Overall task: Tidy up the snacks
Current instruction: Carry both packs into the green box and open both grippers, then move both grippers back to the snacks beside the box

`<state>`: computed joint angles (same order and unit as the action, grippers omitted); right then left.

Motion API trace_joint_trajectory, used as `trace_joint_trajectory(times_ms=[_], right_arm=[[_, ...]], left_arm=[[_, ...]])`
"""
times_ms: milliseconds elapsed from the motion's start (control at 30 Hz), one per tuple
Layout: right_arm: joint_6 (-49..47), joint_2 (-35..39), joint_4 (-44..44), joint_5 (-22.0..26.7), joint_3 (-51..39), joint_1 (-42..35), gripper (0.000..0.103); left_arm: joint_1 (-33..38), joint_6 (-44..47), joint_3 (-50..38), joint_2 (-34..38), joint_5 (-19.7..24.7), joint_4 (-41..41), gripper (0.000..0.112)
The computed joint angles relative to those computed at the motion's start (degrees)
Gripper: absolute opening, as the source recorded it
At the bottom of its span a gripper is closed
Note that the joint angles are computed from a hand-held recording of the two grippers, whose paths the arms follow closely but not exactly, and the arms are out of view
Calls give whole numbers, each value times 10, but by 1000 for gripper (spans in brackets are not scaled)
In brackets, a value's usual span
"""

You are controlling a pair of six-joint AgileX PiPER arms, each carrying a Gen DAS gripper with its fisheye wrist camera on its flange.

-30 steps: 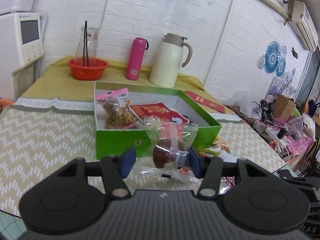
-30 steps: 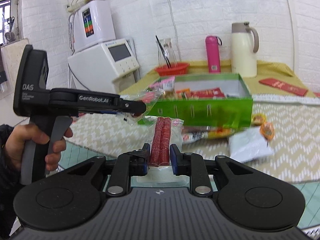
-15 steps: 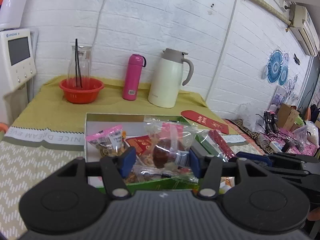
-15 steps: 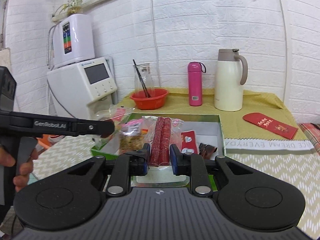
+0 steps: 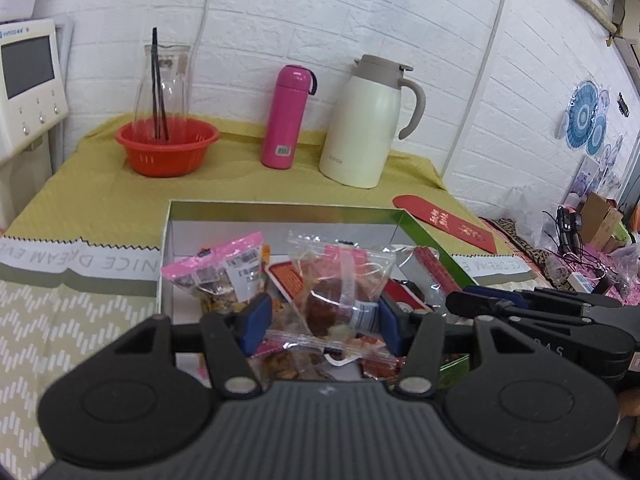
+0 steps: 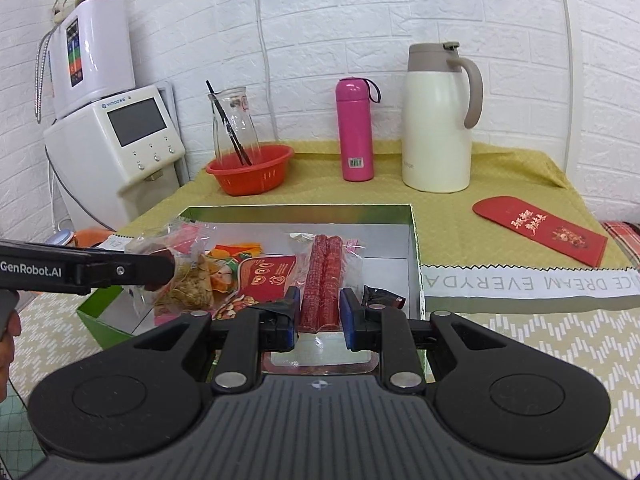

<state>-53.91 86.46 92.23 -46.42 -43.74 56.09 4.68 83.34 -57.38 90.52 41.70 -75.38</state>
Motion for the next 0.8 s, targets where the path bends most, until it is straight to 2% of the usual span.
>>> trace_joint_trajectory(times_ms=[133,167,200,233,267,300,333,467,800], right_arm=[[-4,12,-14,17,-3,-15,39],[-3,15,-24,15,-1,-14,38],[-4,16,-34,12,2,-12,42],[-8,18,-41,7,4,-9,47],[-19,19,-40,1,3,-6,61],[-27,21,-37,-6,2,-1,88],[-30,24,-39,-16,3,5,102],[-21,22,-51,-39,9,20,103],[-45,2,-7,-76,6,59,103]], left_arm=[[-7,16,1,7,-12,-16,55],[-8,35,7,5,-18,-32,67],[-10,65,19,-1,-28,-58,80],[-14,117,39,-11,-44,-106,81],[-21,158,54,-22,-66,-144,94],[-34,184,67,-34,-99,-173,101],[-41,200,74,-41,-116,-191,101],[-35,144,66,-44,-108,-146,101],[-22,132,94,-90,-103,-128,101]])
